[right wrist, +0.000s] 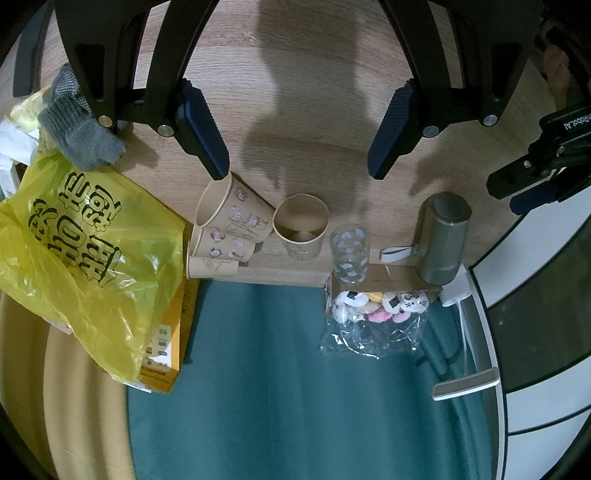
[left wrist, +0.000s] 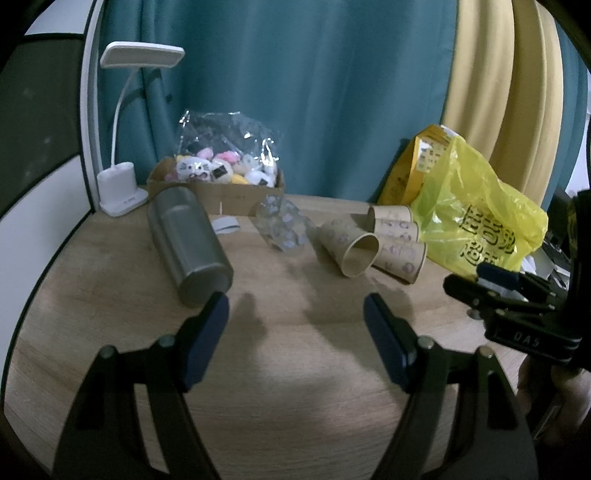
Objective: Flip cup upside down
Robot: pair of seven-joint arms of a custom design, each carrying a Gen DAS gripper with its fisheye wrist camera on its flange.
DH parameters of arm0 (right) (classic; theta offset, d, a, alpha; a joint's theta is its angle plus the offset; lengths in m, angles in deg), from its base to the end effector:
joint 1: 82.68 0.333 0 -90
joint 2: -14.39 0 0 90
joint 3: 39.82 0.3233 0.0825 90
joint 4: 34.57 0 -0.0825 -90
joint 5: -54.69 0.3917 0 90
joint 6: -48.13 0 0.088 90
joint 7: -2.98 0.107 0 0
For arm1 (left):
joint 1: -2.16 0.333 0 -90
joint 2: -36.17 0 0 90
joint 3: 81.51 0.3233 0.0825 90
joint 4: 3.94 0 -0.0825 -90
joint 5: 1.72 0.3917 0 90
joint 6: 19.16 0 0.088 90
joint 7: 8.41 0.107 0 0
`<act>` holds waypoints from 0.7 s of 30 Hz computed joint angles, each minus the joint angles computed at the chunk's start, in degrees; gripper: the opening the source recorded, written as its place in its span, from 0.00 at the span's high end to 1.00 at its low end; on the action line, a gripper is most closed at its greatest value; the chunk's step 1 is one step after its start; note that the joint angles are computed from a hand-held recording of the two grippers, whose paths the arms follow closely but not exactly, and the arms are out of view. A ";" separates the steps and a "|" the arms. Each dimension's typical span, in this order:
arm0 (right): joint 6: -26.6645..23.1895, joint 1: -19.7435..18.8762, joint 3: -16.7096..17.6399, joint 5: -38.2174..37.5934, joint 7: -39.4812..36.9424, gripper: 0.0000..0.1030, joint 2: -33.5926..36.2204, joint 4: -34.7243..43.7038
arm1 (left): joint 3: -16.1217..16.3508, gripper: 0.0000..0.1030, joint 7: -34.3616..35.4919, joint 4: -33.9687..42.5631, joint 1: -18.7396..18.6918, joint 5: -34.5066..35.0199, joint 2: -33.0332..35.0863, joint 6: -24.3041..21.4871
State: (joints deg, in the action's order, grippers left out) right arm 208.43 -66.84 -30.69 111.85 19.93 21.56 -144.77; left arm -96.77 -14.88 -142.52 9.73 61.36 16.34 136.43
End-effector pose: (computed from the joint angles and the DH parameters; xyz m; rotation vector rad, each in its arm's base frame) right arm 0.5941 0.2288 0.4994 -2.1022 0.7680 -0.4570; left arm 0.4691 -0.1027 0.4901 -2.0443 1.0309 -0.7499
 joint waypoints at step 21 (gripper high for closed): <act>-2.83 -3.06 0.09 -9.01 6.44 0.22 6.40 8.93 | 9.01 0.26 62.57 23.15 -6.06 -39.26 20.42 -1.99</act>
